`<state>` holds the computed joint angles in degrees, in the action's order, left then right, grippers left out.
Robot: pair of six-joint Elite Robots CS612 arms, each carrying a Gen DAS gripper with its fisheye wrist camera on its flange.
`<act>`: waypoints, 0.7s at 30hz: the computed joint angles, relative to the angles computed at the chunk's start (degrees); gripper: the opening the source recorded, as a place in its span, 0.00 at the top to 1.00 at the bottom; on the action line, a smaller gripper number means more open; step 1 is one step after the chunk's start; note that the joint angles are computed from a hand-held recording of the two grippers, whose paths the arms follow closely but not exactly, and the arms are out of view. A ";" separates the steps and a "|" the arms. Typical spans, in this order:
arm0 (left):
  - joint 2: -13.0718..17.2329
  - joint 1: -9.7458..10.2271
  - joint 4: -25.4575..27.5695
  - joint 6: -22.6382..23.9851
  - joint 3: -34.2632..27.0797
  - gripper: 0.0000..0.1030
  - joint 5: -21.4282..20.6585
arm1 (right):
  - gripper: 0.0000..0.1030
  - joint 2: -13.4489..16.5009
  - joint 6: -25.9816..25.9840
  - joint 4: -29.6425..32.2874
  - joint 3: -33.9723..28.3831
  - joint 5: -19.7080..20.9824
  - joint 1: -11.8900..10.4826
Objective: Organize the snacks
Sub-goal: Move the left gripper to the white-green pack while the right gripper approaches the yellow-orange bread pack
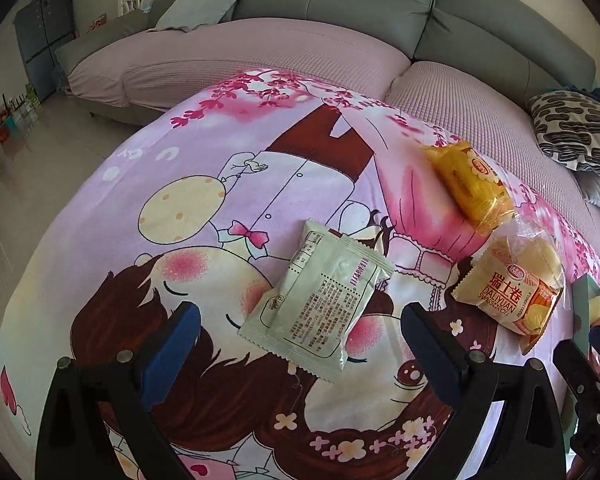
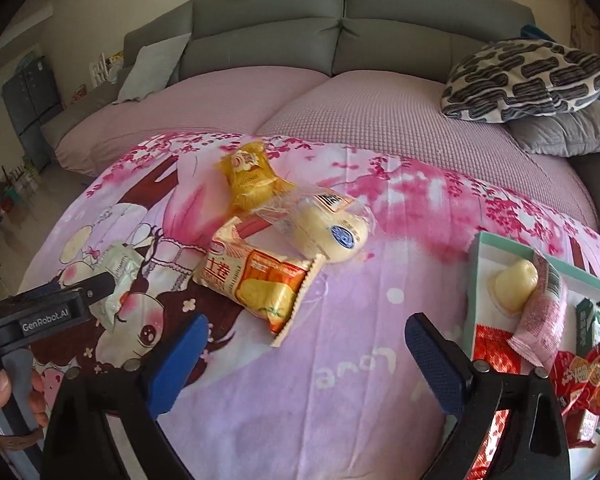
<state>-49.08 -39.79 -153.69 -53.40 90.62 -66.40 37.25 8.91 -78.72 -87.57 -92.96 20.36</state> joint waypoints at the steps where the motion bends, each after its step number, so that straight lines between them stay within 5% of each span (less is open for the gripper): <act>1: 0.01 0.06 -0.46 -0.02 0.07 0.03 0.03 | 0.08 -0.38 -1.06 -0.85 0.88 0.37 0.14; 9: 0.50 0.56 -2.32 0.86 -0.01 0.03 -0.72 | 0.23 -3.11 -10.24 -4.55 7.16 0.80 1.10; 15: 0.84 0.97 -3.39 0.04 0.04 0.03 -1.42 | 0.38 -4.19 -12.88 -4.90 9.76 5.61 0.62; 21: 1.58 1.18 -3.56 1.37 -0.68 0.03 -2.97 | 0.40 -4.81 -14.97 -2.02 11.31 5.69 0.52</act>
<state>-47.50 -38.60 -157.24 -52.03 89.94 -69.37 32.44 -6.06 -80.74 -76.26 -87.27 20.88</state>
